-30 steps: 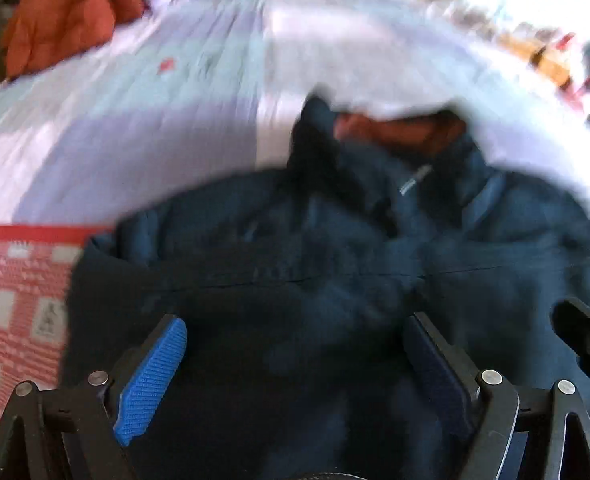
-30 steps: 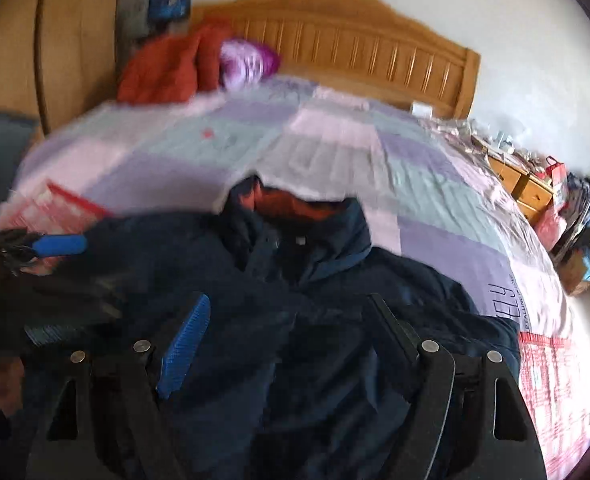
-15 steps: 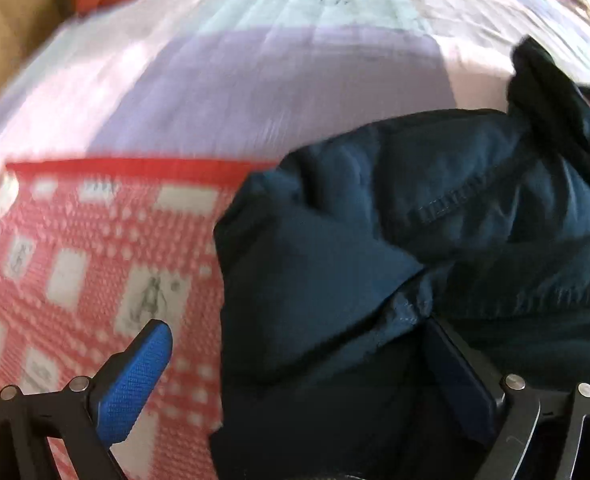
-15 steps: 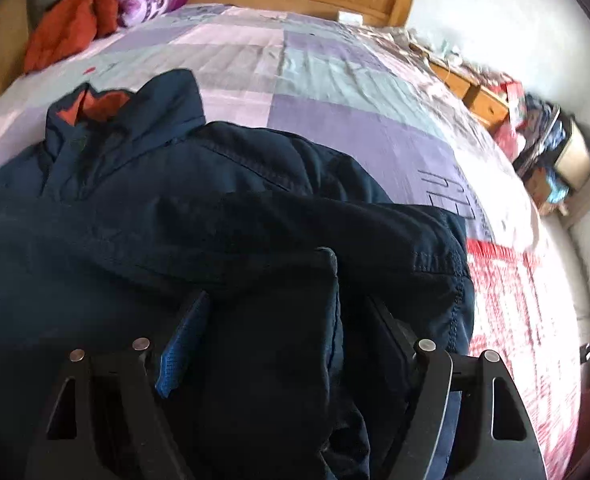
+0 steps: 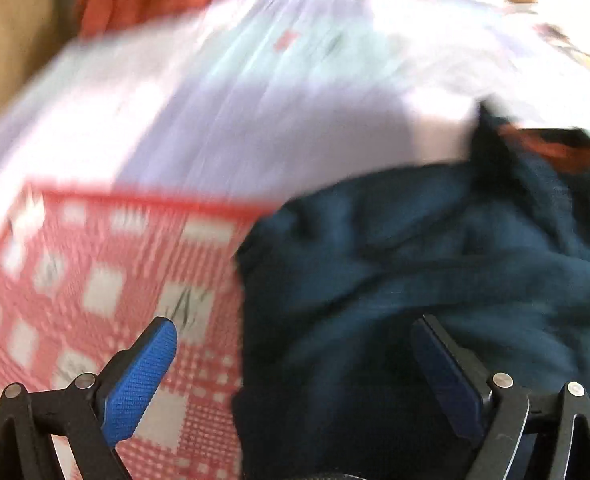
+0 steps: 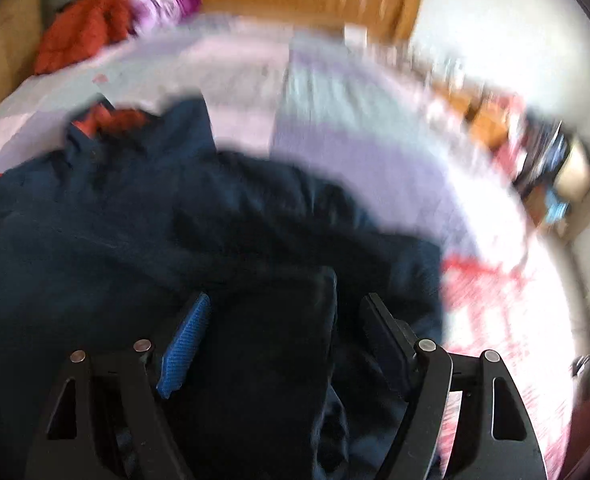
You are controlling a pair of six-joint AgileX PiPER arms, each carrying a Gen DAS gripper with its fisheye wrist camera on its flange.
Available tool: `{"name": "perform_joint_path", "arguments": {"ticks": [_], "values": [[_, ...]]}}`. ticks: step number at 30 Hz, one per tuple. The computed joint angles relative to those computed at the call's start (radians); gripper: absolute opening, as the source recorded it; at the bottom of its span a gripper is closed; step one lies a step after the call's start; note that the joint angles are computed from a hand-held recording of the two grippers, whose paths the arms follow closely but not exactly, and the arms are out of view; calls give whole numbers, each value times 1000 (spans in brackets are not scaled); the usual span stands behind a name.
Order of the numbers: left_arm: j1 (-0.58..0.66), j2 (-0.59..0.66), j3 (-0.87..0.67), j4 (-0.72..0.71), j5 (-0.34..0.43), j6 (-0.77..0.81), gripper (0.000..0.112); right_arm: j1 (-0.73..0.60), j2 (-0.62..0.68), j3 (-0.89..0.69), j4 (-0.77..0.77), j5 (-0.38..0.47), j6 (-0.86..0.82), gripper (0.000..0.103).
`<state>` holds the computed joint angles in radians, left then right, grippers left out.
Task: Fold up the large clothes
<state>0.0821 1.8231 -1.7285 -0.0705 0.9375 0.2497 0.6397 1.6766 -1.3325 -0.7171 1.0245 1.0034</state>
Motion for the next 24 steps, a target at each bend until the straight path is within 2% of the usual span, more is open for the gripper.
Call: {"name": "perform_joint_path", "arguments": {"ticks": [2,6,9,10,11,12,14,17,19,20,22,24], "values": [[-56,-124,128,-57,-54,59,98,104,-37,8,-92,16,78,80],[-165,-241,278,-155,-65,109,98,268,28,-109,-79,8,75,80],[-265,-235,364,-33,-112,27,98,323,111,-185,-37,26,25,78],[-241,-228,390,-46,-133,47,99,314,136,-185,-10,62,2,78],[-203,-220,402,-60,-149,62,101,287,129,-146,26,58,-2,78],[-166,-217,404,-42,-162,58,103,245,90,-67,62,35,17,78],[-69,-185,376,-93,-148,125,103,181,-33,120,35,-25,86,78],[-11,-163,359,-29,-162,115,103,103,-122,237,12,4,74,79],[15,-136,336,27,-152,66,103,20,-179,286,95,-82,39,81],[29,-116,324,25,-138,62,103,8,-176,284,110,-92,28,81],[55,-83,294,11,-102,52,103,43,-134,251,60,-47,34,81],[53,-83,305,28,-118,55,103,44,-123,256,58,-59,58,82]]}}
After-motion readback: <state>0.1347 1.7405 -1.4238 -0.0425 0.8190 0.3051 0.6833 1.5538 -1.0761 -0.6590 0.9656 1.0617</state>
